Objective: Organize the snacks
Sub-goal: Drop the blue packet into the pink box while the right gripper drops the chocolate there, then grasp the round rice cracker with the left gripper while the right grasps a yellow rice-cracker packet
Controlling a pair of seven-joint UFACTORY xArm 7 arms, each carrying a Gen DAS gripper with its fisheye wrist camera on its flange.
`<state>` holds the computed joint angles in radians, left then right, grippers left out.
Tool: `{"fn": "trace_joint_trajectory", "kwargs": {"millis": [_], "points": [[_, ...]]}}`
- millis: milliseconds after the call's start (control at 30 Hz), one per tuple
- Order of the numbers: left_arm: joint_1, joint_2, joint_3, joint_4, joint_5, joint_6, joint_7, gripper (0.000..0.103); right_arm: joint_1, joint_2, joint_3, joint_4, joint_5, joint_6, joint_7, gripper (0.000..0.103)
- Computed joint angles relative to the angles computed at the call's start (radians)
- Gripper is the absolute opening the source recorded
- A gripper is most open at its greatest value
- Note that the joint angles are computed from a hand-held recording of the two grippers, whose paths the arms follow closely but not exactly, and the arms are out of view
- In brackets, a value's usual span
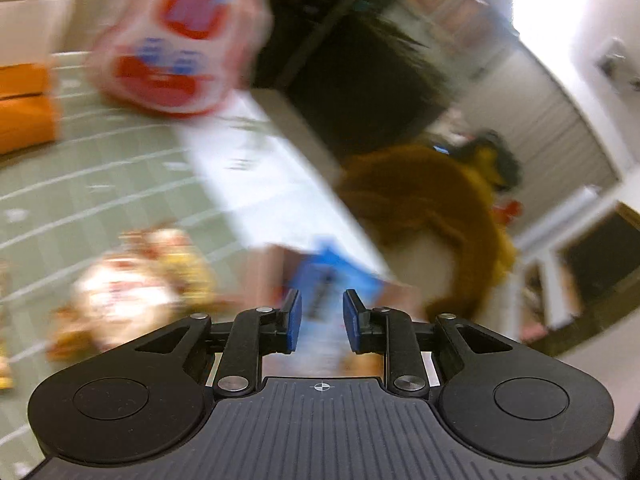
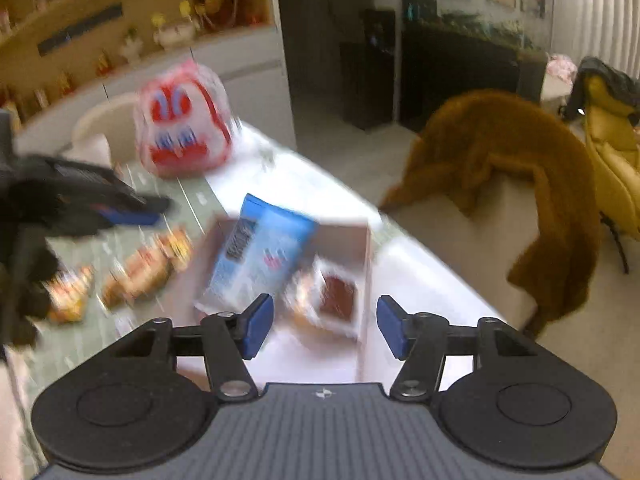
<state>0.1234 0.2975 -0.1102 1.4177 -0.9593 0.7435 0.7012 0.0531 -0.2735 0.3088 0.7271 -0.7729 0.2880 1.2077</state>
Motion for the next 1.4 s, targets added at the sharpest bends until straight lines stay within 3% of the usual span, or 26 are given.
{"fn": "trace_joint_trajectory", "kwargs": {"millis": [67,167,400,533,633,733,833,967,1033,1100,1233,1300,1400], "points": [[-0.008,0.005,0.026,-0.021,0.055,-0.072,-0.025,0.026,0.014,0.028,-0.008,-0.021,0.021,-0.003,-0.012,0.058],[0.021,0.034,0.035,-0.003,0.096,-0.065,-0.063,0.026,0.038,0.055,-0.018,-0.053,0.054,-0.026,-0.008,0.058],[0.032,0.010,0.010,-0.074,0.123,-0.133,0.001,0.026,0.071,0.065,0.016,-0.089,0.029,-0.019,0.116,0.058],[0.059,-0.019,-0.040,-0.066,-0.032,-0.048,0.167,0.026,0.091,0.067,0.035,-0.080,-0.017,0.021,0.163,0.058],[0.004,-0.017,-0.043,-0.034,-0.058,-0.039,0.209,0.026,0.108,0.064,0.028,-0.072,-0.060,0.036,0.180,0.058],[-0.070,0.038,-0.060,0.027,-0.052,-0.142,0.207,0.026,0.127,0.064,0.016,-0.055,-0.077,0.070,0.164,0.058],[-0.132,0.144,-0.075,0.144,0.040,-0.211,0.159,0.026,0.138,0.043,0.000,-0.066,-0.082,0.071,0.157,0.058],[-0.184,0.228,-0.053,0.216,0.249,-0.191,0.036,0.024,0.121,-0.003,0.010,-0.114,-0.105,0.067,0.186,0.058],[-0.141,0.196,-0.098,0.146,0.235,-0.207,0.087,0.024,0.116,-0.018,0.002,-0.146,-0.081,0.051,0.184,0.058],[-0.121,0.180,-0.096,0.124,0.274,-0.128,0.055,0.024,0.107,-0.024,-0.006,-0.177,-0.043,0.022,0.180,0.058],[-0.049,0.159,-0.108,0.122,0.199,-0.046,0.054,0.024,0.074,0.000,0.008,-0.190,-0.007,-0.012,0.179,0.058],[-0.013,0.133,-0.110,0.104,0.112,-0.093,0.087,0.024,0.057,0.004,0.027,-0.184,-0.023,-0.020,0.204,0.058],[-0.009,0.128,-0.077,0.090,0.058,-0.265,0.091,0.024,0.051,0.014,0.047,-0.165,-0.045,-0.019,0.224,0.058]]}}
